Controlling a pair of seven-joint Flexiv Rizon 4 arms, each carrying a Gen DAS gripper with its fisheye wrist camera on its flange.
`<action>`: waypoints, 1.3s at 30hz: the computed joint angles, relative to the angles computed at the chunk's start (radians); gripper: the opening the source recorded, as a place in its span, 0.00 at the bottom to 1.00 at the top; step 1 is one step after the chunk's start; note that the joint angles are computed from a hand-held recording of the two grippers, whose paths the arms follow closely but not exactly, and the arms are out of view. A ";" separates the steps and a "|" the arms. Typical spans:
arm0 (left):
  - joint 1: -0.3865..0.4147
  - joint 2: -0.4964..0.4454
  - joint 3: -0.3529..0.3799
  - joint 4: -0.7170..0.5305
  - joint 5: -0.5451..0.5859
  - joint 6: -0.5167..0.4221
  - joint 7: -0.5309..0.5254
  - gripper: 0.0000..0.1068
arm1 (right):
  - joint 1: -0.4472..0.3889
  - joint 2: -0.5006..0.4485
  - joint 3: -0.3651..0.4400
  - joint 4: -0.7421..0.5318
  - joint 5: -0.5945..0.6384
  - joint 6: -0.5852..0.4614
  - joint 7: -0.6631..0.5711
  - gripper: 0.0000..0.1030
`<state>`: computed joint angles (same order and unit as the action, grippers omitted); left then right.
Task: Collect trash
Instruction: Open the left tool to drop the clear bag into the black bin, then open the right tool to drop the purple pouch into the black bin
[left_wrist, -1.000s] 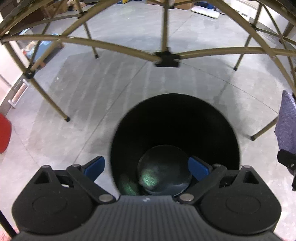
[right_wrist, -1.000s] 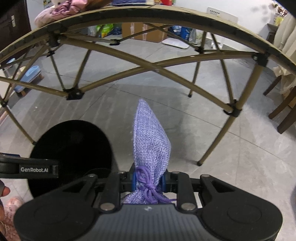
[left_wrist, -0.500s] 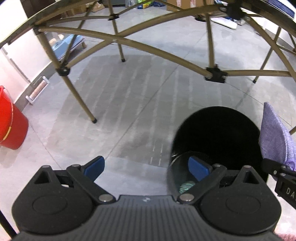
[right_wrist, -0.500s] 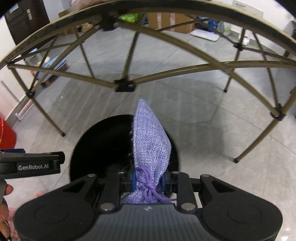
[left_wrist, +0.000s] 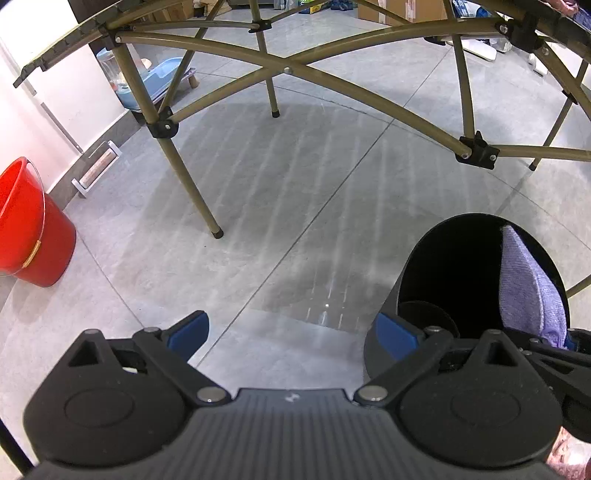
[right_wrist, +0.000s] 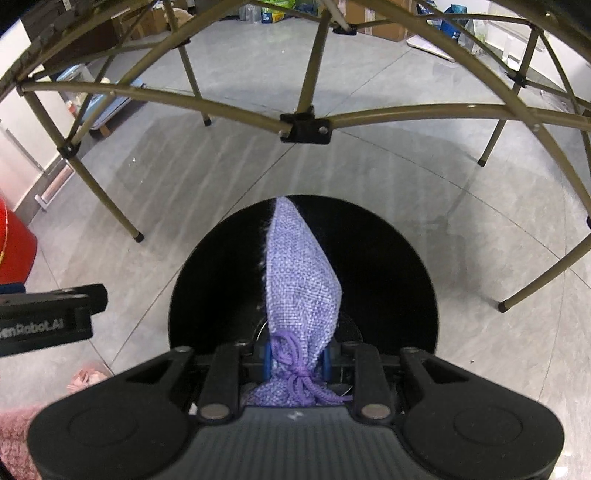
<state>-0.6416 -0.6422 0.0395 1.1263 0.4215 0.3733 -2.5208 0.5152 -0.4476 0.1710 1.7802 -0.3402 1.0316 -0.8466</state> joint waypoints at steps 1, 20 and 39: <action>0.001 0.001 0.000 0.001 -0.001 -0.001 0.000 0.93 | 0.002 -0.004 0.000 -0.005 0.000 -0.004 0.000 0.22; 0.006 0.004 -0.002 0.007 -0.004 -0.011 -0.004 0.93 | 0.011 -0.041 0.016 -0.053 0.029 -0.073 -0.053 0.28; 0.008 0.030 -0.004 0.024 0.010 0.008 -0.031 0.93 | 0.022 -0.019 -0.002 -0.036 -0.015 -0.065 -0.050 1.00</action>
